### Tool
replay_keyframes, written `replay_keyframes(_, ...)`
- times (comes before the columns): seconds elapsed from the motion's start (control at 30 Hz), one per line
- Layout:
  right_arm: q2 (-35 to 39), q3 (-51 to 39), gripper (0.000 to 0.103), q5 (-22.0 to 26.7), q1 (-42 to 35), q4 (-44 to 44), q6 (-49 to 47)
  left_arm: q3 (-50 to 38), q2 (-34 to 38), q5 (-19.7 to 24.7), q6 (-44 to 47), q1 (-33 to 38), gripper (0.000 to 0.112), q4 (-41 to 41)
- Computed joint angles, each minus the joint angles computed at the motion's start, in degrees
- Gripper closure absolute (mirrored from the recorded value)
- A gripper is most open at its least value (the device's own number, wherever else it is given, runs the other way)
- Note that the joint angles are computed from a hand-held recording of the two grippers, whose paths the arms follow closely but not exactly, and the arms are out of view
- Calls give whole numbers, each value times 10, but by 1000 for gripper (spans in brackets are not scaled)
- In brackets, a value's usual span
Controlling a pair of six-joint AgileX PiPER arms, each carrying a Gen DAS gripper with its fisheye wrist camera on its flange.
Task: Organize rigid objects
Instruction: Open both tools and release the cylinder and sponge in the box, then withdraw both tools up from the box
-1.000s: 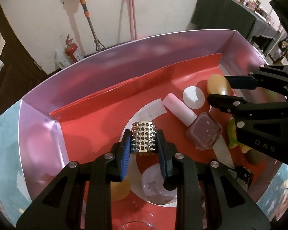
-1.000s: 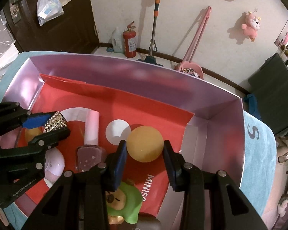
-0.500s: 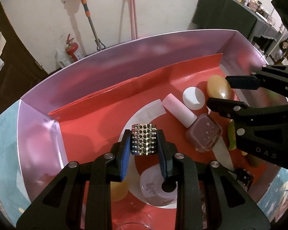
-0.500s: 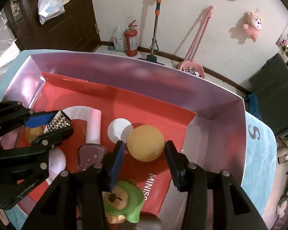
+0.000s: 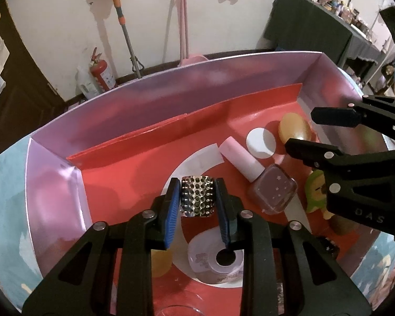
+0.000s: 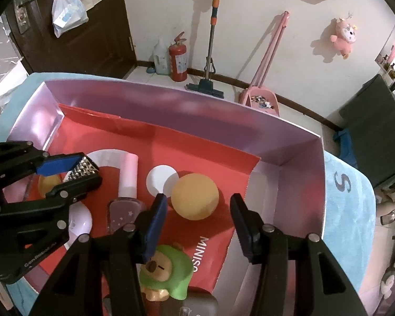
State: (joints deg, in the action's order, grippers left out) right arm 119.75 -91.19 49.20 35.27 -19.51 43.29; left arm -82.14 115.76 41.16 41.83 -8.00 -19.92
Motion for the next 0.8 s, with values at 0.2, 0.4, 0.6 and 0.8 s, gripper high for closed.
replay_keyframes(0.2,-16,8,50,-3,-1,-7,4,19,-21,-6,16,8,87,-17)
replay_keyframes(0.4,-40,28,49,-6,6,-22,20,44,-53,-19,17,11,87,-20)
replay_keyframes(0.6,-85,69,49,-14,23,-52,60,88,-103,-25,62,28,86,-66)
replay_keyframes(0.8,-152,125,43,-18,60,-106,142,178,-188,-44,183,65,44,-185)
